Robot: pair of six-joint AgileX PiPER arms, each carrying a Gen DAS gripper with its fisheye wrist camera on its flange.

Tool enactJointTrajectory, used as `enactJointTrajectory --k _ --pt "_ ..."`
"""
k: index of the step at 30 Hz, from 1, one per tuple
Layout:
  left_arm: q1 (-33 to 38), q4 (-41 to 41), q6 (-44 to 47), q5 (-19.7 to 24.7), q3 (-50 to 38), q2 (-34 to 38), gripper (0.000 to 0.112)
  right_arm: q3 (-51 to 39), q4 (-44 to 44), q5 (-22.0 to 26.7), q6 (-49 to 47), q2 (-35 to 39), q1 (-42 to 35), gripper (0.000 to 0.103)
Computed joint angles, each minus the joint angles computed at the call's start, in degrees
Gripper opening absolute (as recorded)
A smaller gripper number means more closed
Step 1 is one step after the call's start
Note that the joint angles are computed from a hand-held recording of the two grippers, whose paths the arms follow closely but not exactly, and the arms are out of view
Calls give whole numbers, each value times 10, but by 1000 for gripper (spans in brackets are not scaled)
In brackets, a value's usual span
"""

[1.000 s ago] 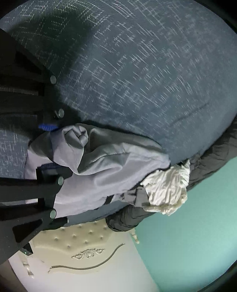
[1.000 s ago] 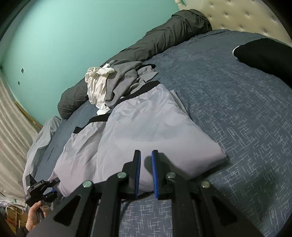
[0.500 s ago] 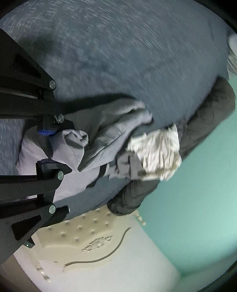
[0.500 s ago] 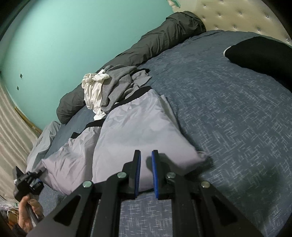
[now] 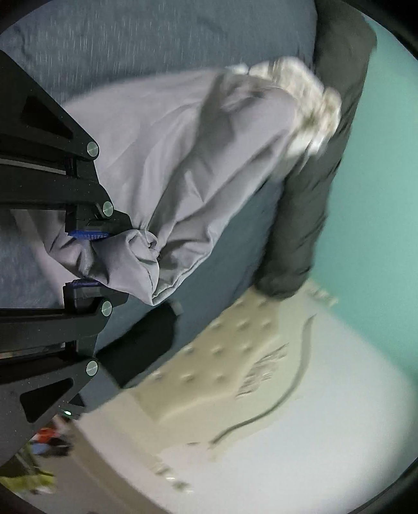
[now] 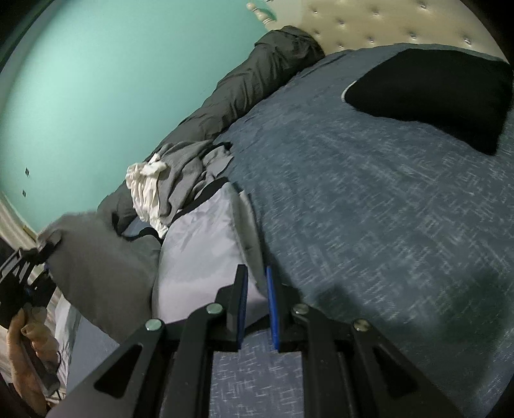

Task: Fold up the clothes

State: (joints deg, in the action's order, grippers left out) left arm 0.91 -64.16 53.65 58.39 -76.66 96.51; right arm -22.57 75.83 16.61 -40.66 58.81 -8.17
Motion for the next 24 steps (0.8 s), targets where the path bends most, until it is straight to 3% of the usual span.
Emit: enactJointTrajectory --k 5,8,12,16,20,21,23,24 --pt "-132 91 -53 -66 13 40 20 4 27 39 -34 11 -42 11" --pt "-150 112 -76 -75 20 40 25 6 38 56 -45 17 -55 11" --pt "-112 88 -60 -39 36 -1 47 -1 42 59 -47 21 -48 11" --pt "-40 69 -29 5 51 -43 49 -5 49 60 -48 17 -40 11" --pt "4 118 -33 -12 43 -36 50 -4 97 63 -86 4 -35 13" --pt "12 126 -31 -18 50 -33 50 -5 110 61 -95 -2 -31 16" --pt "26 140 -24 -30 63 -28 50 -9 135 56 -113 -13 -17 37" --pt "26 145 -18 -37 71 -28 50 -13 147 56 -122 -13 -9 39"
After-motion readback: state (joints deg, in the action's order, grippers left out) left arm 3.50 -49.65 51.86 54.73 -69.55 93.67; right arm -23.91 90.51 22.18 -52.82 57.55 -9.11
